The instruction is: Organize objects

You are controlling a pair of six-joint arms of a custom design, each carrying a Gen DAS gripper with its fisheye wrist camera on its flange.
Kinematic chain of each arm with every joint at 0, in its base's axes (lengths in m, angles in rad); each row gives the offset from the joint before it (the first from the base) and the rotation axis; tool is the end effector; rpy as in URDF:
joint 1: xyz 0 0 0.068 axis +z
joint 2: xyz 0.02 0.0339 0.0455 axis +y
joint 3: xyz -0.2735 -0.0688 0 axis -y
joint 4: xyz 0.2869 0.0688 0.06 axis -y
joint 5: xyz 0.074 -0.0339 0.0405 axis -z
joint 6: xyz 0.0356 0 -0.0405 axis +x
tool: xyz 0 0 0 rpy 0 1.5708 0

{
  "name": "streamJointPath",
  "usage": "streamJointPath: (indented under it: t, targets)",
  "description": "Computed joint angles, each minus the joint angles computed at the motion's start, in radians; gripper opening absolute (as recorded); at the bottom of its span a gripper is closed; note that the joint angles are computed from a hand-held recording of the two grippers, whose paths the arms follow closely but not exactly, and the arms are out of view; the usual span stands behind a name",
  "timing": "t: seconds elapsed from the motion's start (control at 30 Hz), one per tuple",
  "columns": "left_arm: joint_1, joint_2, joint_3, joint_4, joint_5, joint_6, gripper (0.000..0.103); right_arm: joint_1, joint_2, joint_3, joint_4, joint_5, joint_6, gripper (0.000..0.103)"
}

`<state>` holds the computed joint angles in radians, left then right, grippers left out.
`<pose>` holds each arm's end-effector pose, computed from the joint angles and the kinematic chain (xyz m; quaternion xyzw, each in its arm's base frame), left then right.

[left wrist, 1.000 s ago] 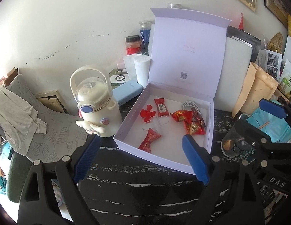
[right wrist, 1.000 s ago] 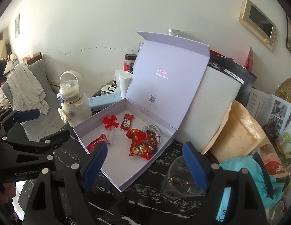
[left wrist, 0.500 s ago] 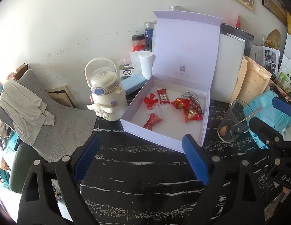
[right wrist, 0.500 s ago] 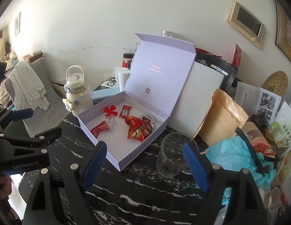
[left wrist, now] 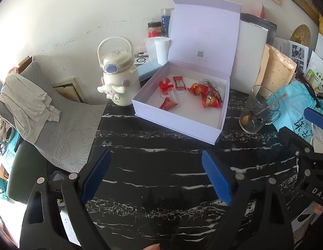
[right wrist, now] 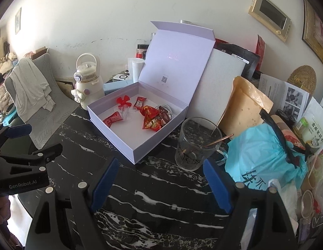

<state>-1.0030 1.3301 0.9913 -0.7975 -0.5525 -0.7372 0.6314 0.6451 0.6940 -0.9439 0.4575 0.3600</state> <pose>0.1713 -0.2338 0.2457 0.0662 0.9390 0.0132 0.3373 0.1315 0.0766 0.2692 -0.0498 0.9206 -0.0346 0.3858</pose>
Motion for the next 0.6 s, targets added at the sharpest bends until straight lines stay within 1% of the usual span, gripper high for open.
streamJointPath:
  t: [0.2, 0.6]
  targets:
    - [-0.032, -0.017, -0.038, -0.012, -0.017, -0.044, 0.089, 0.025, -0.047, -0.029, -0.025, -0.003, 0.053, 0.084]
    - [-0.068, -0.027, -0.047, -0.041, -0.018, -0.073, 0.089, 0.041, -0.048, -0.027, -0.047, 0.0, 0.061, 0.084]
